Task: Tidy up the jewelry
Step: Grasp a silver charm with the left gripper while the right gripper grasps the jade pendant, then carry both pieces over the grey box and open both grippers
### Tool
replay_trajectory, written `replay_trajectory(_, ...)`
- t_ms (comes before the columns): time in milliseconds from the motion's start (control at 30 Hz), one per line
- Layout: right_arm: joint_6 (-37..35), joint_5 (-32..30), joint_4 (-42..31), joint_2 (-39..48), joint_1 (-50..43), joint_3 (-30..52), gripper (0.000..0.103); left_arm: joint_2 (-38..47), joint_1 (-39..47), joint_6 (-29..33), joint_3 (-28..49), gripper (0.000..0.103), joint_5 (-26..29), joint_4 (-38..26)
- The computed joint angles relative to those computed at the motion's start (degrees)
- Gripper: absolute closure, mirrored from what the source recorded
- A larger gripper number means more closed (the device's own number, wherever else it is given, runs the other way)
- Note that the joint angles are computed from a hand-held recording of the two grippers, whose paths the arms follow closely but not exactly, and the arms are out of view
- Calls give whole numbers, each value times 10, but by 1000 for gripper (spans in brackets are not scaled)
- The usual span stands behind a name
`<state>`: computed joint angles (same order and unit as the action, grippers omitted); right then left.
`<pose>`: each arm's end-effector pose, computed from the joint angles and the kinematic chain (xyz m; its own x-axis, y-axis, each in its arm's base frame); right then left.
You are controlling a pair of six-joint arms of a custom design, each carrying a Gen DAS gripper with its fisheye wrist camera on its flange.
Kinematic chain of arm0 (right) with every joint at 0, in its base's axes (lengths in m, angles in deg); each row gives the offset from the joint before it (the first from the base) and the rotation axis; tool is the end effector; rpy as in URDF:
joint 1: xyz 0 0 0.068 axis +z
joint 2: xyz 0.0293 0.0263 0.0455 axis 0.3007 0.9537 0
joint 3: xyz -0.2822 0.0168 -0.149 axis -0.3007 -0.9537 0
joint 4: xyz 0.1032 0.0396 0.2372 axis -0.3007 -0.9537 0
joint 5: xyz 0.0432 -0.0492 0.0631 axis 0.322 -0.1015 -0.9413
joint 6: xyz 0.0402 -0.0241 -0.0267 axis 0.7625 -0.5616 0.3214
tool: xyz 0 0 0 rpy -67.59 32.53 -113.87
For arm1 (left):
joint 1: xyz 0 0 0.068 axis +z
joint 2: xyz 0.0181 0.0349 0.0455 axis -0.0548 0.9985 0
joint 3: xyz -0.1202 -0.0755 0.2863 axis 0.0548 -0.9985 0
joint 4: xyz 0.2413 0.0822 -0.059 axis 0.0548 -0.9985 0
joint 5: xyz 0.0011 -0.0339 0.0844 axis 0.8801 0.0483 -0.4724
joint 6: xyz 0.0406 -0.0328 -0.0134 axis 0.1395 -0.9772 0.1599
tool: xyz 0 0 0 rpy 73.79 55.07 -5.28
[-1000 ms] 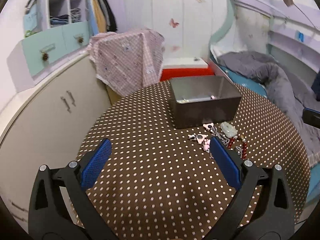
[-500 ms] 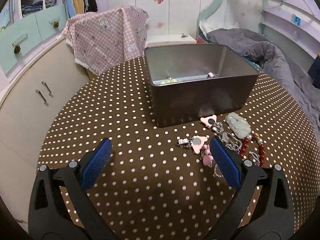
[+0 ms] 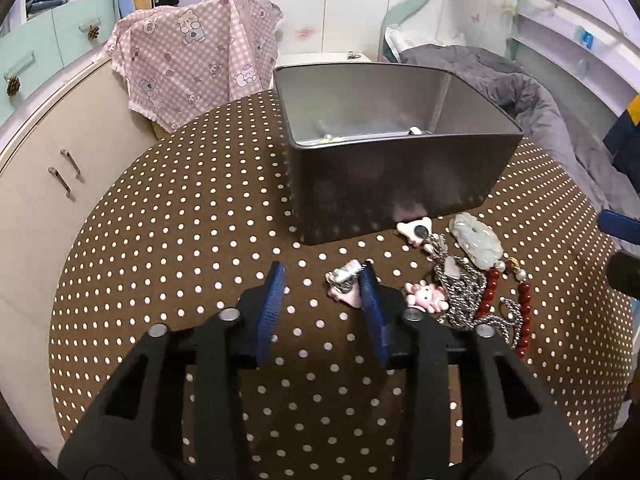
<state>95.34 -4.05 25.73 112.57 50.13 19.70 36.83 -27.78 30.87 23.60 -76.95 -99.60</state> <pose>0.2520 0.1512 0.2456 -0.7310 0.1713 -0.6605 0.0210 0.9732 0.2292 0.3508 -0.1626 0.2183 -0.6799 0.3753 -0.6300 0.4824 0.8759 0.0011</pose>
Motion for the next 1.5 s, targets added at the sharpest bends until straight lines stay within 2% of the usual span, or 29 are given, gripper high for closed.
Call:
replay_trajectory(33, -5, 0, 0, 9, 0, 6, 8, 6, 4, 1, 7, 46, -4, -1)
replay_trajectory(100, -20, -4, 3, 38, -5, 26, 9, 13, 10, 0, 17, 45, 9, -6)
replay_trajectory(200, -46, -18, -1, 87, -11, 63, 21, 17, 18, -1, 20, 47, 30, -4)
replay_trajectory(233, -56, -22, -9, 107, -12, 80, 28, 18, 21, -2, 20, 52, 35, -2)
replay_trajectory(267, -62, -26, -14, 121, -13, 91, 34, 18, 24, -4, 19, 62, 41, 0)
replay_trajectory(367, -83, -26, -33, 163, -10, 129, 48, 18, 36, -12, 17, 78, 61, 7)
replay_trajectory(433, -106, 21, -49, 185, 8, 149, 52, 21, 46, -18, 17, 85, 77, 9)
replay_trajectory(500, -114, 25, -50, 185, 17, 151, 65, 22, 53, -24, 18, 87, 93, 10)
replay_trajectory(533, -116, 27, -54, 185, 20, 153, 76, 21, 54, -25, 16, 87, 96, 11)
replay_trajectory(600, -120, 40, -65, 182, 27, 153, 76, 19, 54, -25, 13, 87, 99, 14)
replay_trajectory(833, -84, 27, -30, 115, 18, 87, 76, -23, 56, -13, -37, 87, 98, 42)
replay_trajectory(1033, -71, 24, -26, 56, 13, 67, 76, -77, 66, -6, -68, 87, 108, 42)
replay_trajectory(1233, -83, 20, -35, 1, 4, 77, 76, -127, 83, -3, -52, 87, 126, 20)
replay_trajectory(1500, -137, 16, -61, -27, -17, 151, 76, -142, 77, -3, 19, 87, 126, -10)
